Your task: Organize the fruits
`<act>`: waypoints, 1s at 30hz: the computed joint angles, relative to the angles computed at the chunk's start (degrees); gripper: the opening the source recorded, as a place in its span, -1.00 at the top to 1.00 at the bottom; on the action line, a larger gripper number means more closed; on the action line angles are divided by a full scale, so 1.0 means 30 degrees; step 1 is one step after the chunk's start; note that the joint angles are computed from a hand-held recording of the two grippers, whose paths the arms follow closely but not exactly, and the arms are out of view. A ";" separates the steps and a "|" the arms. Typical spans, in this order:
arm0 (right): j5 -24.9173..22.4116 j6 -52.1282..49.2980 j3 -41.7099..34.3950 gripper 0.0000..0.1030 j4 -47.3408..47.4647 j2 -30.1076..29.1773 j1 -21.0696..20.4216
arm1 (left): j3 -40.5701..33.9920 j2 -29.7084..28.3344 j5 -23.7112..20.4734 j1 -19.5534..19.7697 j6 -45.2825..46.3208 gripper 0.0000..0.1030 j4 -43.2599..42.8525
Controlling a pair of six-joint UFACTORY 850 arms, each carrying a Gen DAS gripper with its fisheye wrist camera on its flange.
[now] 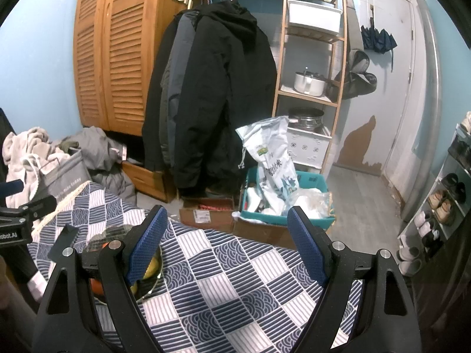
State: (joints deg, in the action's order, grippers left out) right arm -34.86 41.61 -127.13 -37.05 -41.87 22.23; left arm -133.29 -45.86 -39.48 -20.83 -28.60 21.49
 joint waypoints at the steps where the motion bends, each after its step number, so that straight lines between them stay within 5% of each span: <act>1: 0.0024 -0.0044 0.0012 -0.60 0.0045 0.0011 -0.0004 | -0.0178 -0.0098 -0.0095 -0.0021 -0.0003 -0.98 0.0018; 30: 0.0095 -0.0239 0.0237 -0.60 0.0103 0.0179 -0.0155 | -0.0930 -0.0426 -0.0480 -0.0091 0.0493 -0.98 -0.0317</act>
